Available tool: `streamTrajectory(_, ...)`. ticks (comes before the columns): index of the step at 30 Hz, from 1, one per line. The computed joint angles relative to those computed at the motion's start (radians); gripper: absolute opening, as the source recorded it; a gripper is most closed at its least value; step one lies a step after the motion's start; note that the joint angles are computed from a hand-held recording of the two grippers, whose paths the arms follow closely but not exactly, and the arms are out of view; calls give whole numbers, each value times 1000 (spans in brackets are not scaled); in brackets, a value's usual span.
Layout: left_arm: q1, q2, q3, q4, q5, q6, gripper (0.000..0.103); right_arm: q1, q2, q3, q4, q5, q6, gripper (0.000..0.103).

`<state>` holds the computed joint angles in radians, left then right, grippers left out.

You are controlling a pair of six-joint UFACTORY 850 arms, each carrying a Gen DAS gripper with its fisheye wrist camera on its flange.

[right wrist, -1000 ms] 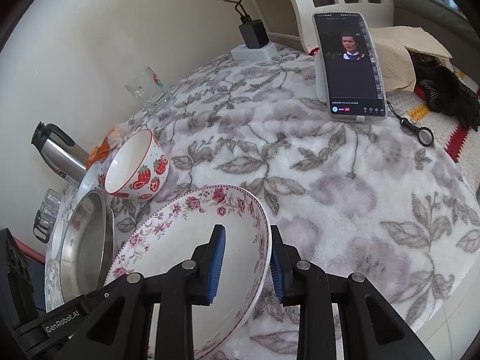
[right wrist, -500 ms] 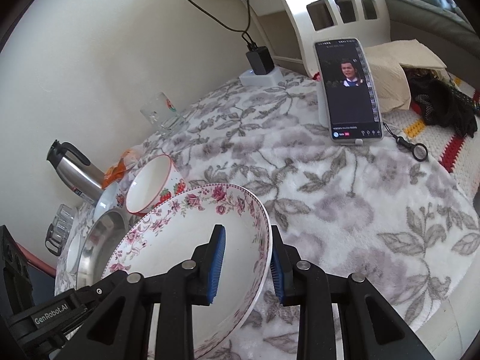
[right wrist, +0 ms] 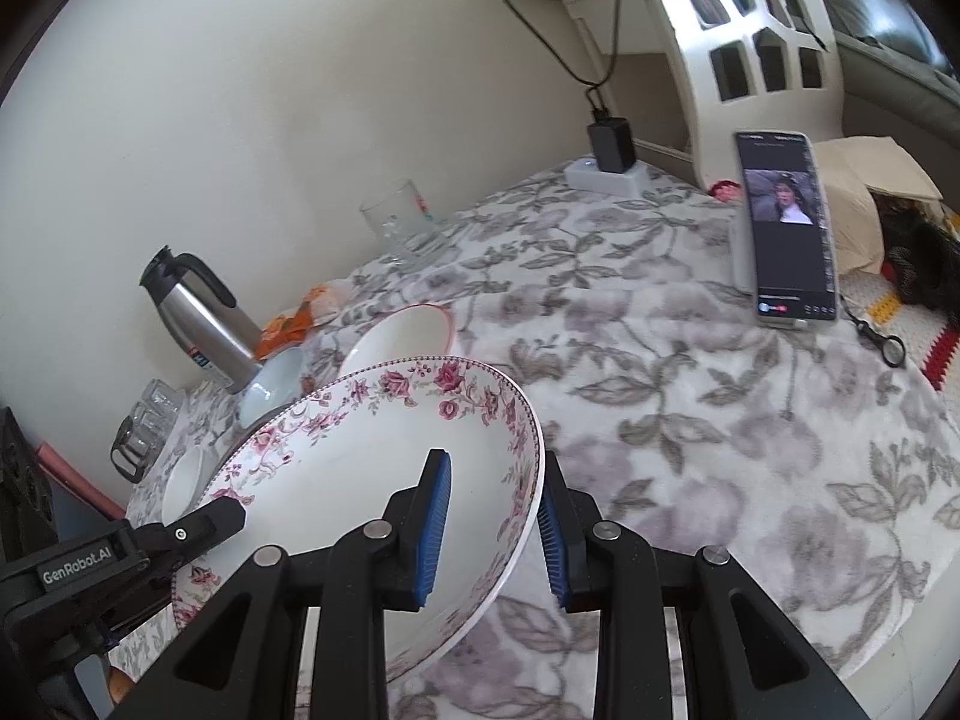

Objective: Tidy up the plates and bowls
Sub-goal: 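Lift and tilt the pink-rose plate with both grippers toward the steel basin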

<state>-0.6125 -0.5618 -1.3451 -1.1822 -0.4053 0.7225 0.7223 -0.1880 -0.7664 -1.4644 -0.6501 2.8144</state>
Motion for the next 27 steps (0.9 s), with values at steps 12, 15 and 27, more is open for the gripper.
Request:
streamTrajectory(12,116,7,17,-196,-75,116,19,-7,-99,-156,-15,47,-106,30)
streamTrajectory(15,145,4,17,-233,-92,134,18,-14,-122,-190,-42,67,-91,30)
streamTrajectory(27,221,-13,2,-251,-72,125,18,-39,-235,-375,-28,114,-243,30)
